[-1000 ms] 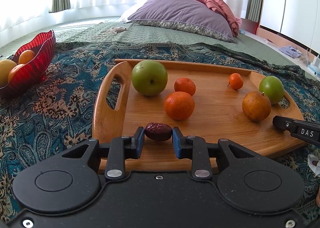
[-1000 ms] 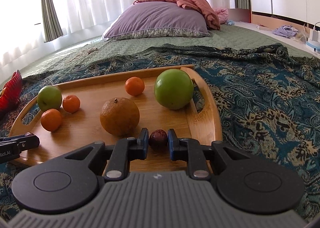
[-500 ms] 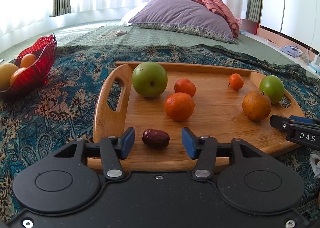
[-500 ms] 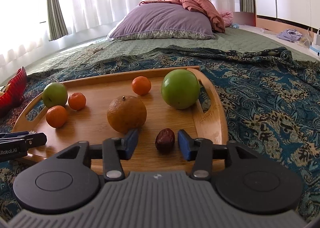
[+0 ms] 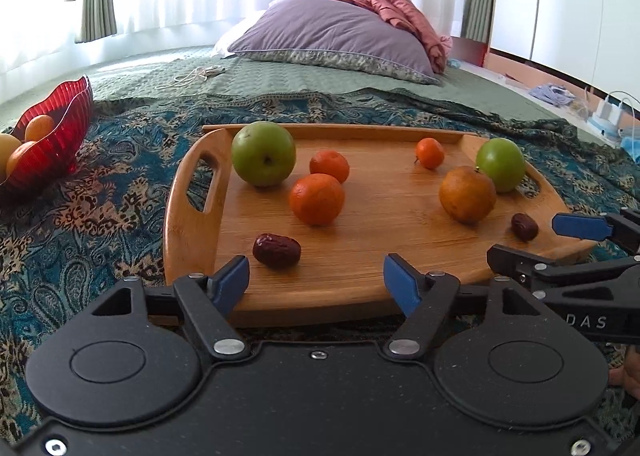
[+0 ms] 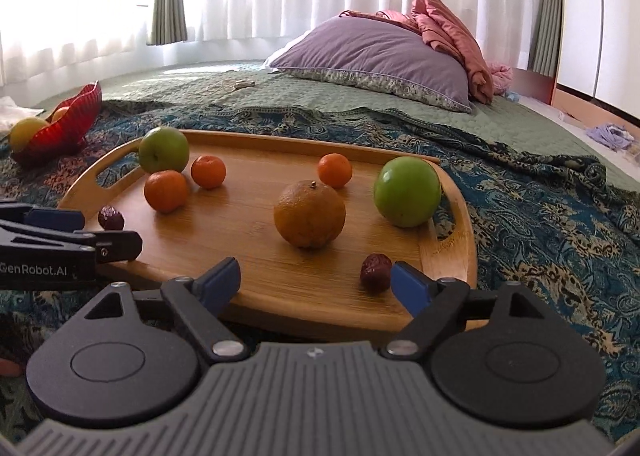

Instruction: Organize fruits

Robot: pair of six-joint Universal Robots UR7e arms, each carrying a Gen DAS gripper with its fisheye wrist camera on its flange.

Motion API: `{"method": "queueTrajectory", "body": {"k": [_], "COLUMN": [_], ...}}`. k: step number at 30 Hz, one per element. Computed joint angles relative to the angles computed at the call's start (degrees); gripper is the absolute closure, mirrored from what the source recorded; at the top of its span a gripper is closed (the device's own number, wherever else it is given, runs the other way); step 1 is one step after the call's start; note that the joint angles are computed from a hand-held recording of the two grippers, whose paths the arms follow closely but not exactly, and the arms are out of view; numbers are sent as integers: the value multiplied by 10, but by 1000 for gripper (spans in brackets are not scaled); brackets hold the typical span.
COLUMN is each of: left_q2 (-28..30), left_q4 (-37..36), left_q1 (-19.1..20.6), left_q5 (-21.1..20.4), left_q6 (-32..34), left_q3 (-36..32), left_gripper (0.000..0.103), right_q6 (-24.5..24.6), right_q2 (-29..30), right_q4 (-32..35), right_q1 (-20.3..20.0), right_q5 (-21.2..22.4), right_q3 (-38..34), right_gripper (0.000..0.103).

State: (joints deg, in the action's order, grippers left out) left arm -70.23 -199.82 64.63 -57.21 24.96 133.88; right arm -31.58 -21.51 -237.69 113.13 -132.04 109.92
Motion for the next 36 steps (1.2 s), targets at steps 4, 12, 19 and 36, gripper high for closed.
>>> {"method": "queueTrajectory", "body": {"k": [4,12,19,36], "left_q2": [-1,-29,-60,-95], "left_q4": [-27,21,72,75], "left_q1": [-15,-35,-28,-68], "left_q5": [14,26,36,93], "left_q6": [37,28,-60,-106], "left_q3": [23,61,69,119], "left_gripper": [29,28,28,24], "right_q6": [-18,-25,37,128], "right_q2": [0,9,-2,-4], "right_q4": [-19,-39,-30,-27], "right_q1": [0,11,19,38], "right_q5": [1,-7,-14,-40], "right_q3": [16,39,66,100], "right_gripper": [9,8,7,2]}}
